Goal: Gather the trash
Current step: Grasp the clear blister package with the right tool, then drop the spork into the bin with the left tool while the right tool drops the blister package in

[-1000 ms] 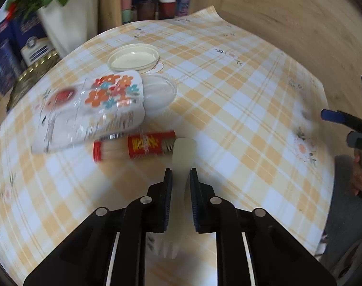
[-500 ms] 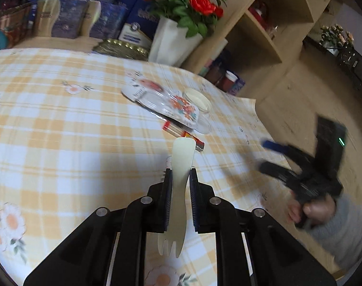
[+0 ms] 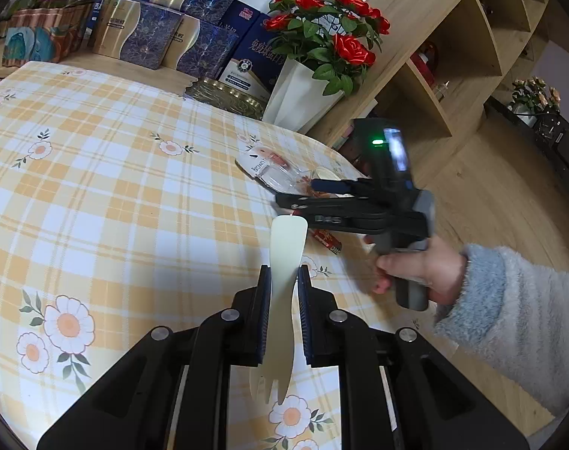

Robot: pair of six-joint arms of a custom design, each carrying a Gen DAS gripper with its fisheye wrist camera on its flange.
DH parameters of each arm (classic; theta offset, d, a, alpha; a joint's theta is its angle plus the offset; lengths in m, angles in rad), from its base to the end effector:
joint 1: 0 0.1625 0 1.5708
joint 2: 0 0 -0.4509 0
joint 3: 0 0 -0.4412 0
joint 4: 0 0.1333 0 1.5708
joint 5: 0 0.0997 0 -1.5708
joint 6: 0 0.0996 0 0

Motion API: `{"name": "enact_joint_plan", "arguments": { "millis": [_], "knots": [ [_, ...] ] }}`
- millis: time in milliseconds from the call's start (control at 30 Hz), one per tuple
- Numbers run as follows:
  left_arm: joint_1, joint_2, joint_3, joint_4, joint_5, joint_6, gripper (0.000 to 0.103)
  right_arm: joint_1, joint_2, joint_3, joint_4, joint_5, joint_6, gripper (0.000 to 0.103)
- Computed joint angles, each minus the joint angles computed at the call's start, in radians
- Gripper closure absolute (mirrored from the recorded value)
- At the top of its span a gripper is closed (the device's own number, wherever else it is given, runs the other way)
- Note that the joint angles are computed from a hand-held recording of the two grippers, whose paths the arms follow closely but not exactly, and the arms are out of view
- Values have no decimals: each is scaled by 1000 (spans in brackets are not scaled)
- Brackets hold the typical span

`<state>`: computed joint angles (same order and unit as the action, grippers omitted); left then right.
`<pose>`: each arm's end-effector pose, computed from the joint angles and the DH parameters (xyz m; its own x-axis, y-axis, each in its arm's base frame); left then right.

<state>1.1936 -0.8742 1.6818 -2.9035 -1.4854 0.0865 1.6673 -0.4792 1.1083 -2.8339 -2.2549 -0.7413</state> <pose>-0.1372 -0.7312 0.1536 -0.9110 0.3955 -0.1168 0.3989 0.7732 -0.4930 0.1551 -0.8720 0.1077 -0.5432 -0.3217 0.7756 -0.6025 0.7927 -0.0931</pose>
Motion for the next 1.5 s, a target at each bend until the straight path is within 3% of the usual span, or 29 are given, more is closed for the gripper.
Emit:
{"name": "enact_joint_plan", "arguments": {
  "millis": [433, 500, 533, 567, 933, 1500],
  "knots": [
    [15, -8, 14, -32, -37, -4, 89, 0, 41, -31, -118, -54, -93, 45],
    [17, -5, 12, -35, -41, -5, 89, 3, 39, -20, -145, -49, -135, 58],
    [17, -5, 12, -35, -42, -7, 89, 4, 38, -15, -158, -45, -151, 59],
    [17, -4, 11, -35, -42, -7, 89, 4, 24, 2, -150, -19, -141, 63],
    [0, -31, 35, -60, -37, -4, 89, 20, -190, 243, -264, 218, -44, 64],
    [-95, -156, 195, -58, -20, 4, 89, 67, -504, 671, -372, 316, 59, 68]
  ]
}}
